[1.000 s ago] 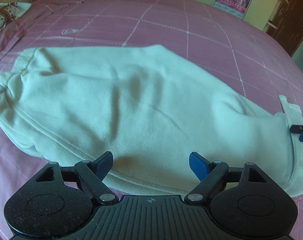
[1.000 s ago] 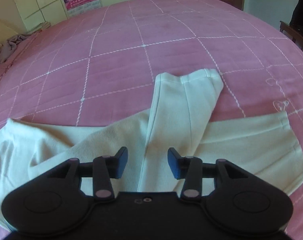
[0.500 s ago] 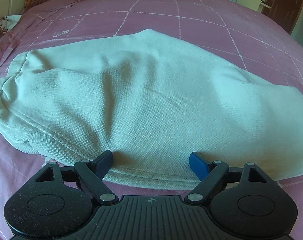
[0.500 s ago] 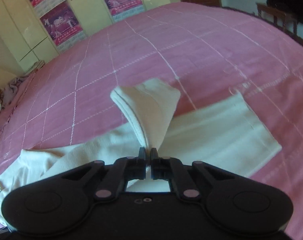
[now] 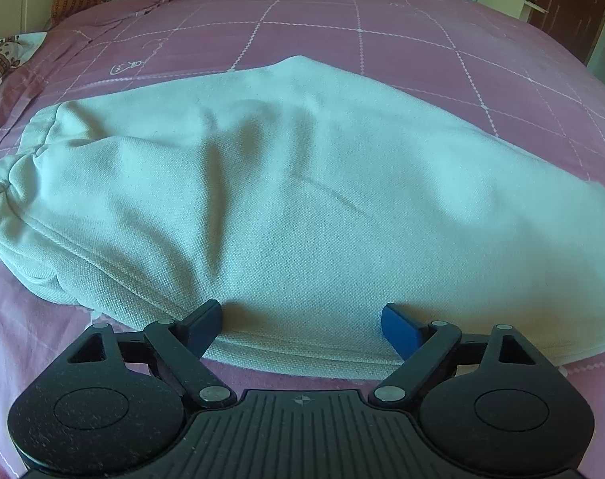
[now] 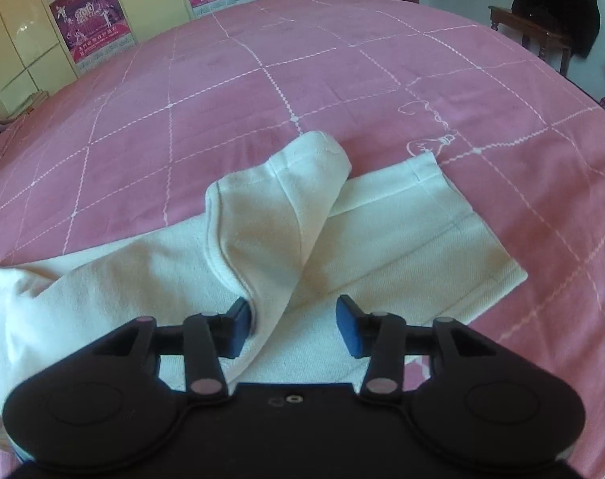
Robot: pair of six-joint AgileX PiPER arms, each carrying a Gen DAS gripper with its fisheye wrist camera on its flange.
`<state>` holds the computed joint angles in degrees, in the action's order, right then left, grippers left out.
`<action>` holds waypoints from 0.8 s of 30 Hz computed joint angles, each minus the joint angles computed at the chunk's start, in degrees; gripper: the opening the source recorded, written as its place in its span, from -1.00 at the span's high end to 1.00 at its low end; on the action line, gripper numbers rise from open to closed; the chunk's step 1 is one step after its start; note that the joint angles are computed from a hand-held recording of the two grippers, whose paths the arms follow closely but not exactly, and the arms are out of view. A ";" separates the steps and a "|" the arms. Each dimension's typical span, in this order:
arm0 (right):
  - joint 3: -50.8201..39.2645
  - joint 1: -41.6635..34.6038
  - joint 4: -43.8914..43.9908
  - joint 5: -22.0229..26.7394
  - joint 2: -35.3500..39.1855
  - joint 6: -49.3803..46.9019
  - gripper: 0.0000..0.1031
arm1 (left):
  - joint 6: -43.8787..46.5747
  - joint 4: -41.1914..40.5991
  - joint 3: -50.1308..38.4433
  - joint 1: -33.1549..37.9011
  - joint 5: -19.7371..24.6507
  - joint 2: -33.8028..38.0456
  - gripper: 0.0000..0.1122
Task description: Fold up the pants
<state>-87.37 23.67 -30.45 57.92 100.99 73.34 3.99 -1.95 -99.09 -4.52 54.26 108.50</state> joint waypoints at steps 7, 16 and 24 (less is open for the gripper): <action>6.61 1.14 0.05 0.71 -6.06 2.73 0.20 | 0.27 -0.26 0.15 -0.22 -0.36 0.28 -0.66; 3.01 2.10 -4.37 2.85 -4.35 4.17 -0.48 | 0.08 0.02 0.32 -0.34 -0.53 0.18 -0.67; 2.18 -2.22 -1.24 3.79 -3.24 0.03 -0.19 | -0.11 0.26 -0.01 -0.55 -0.41 0.55 -0.73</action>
